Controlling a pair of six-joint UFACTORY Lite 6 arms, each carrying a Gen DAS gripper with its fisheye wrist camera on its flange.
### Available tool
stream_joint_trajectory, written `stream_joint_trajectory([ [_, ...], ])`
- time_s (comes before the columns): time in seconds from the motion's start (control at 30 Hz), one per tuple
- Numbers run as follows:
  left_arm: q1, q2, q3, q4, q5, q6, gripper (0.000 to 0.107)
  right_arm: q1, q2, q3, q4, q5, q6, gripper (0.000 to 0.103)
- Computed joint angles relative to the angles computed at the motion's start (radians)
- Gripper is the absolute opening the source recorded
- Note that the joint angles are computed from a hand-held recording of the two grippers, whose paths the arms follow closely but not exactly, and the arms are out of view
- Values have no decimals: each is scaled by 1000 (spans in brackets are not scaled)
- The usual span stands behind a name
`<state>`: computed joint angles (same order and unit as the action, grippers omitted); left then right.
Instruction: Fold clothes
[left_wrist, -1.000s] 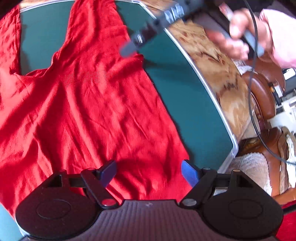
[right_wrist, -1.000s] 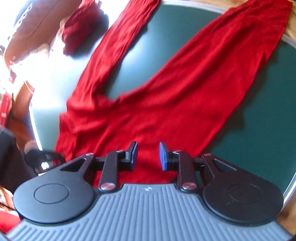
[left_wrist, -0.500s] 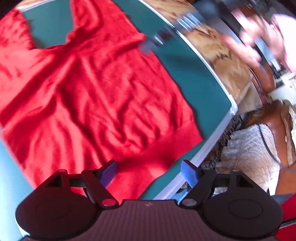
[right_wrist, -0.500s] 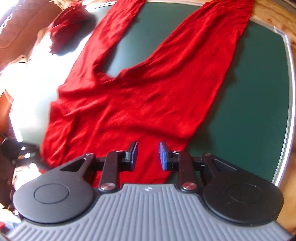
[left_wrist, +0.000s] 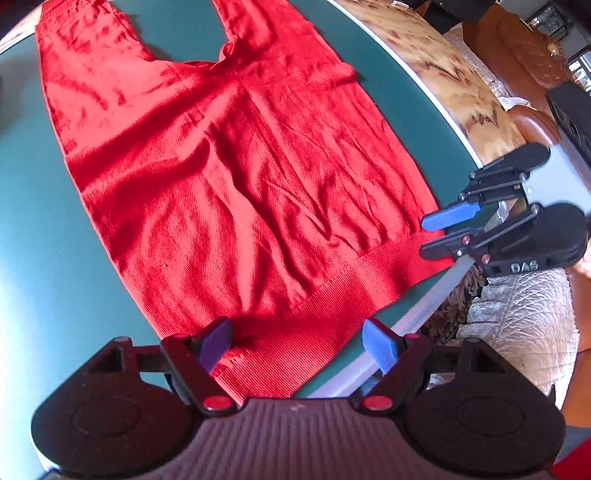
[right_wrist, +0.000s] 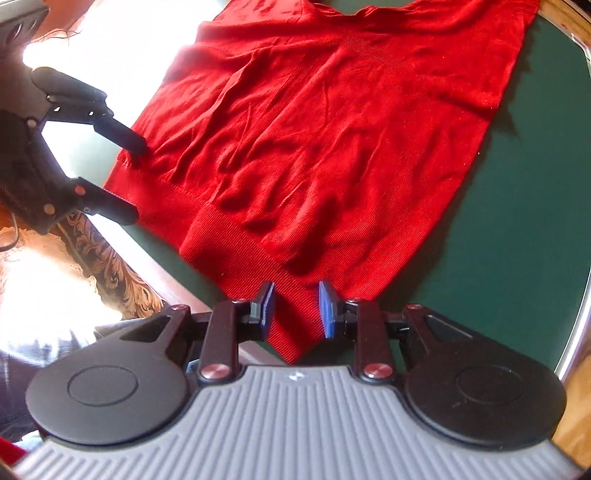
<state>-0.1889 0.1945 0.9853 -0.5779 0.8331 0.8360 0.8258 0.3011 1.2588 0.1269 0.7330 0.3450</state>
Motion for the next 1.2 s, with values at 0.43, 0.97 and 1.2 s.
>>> stream_joint_trajectory([
  [0.43,9,47,75,83,75,6,82,33,-24,8,-30,65,99,33],
  [0.97,9,102,145,107,117,-84,83,-41,23,76,96,143,-89,40],
  [1.2,42,155,220,90,129,-220,83,-123,90,196,162,186,-136,40],
])
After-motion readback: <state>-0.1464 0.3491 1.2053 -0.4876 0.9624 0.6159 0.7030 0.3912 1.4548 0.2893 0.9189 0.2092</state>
